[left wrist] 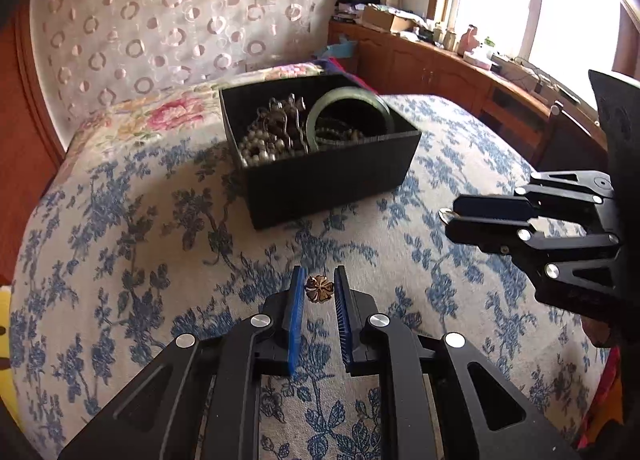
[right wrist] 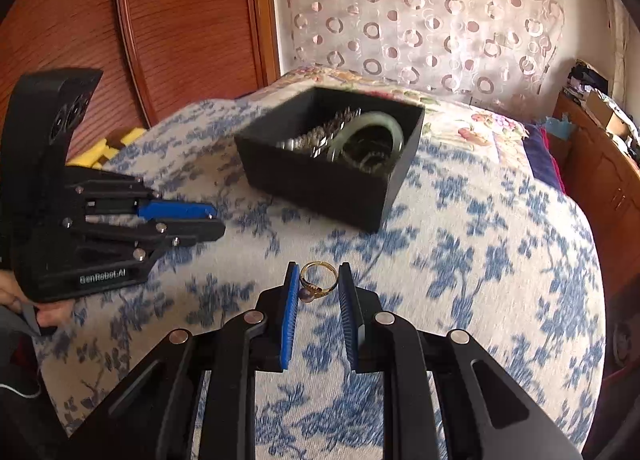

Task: Organize jewelry
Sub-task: 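Close the right gripper on the gold ring while the left closes on the flower earring, then carry the ring and earring into the black box and open both grippers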

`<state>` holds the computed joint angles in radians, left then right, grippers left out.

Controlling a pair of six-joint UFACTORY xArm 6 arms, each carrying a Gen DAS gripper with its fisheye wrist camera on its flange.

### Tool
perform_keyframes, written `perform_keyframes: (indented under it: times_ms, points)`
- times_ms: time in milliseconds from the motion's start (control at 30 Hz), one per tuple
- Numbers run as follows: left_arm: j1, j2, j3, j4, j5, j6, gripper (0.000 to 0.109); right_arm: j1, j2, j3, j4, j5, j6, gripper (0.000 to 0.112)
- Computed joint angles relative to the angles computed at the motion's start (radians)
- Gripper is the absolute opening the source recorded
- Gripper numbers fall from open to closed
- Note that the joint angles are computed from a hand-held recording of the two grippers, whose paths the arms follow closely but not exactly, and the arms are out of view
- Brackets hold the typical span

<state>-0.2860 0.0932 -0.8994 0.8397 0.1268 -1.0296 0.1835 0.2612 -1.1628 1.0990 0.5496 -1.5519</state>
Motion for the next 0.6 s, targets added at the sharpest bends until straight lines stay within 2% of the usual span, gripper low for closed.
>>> perform_keyframes:
  times_ms: [333,600]
  points:
    - [0.027,-0.005,-0.075,0.037,0.025,-0.023,0.014,-0.008,0.073,-0.169,0.035,0.075,0.075,0.022]
    - [0.039,0.031,-0.15,0.016,0.045,0.009,0.014,0.034,0.134,-0.258,-0.005,0.005,0.102,0.022]
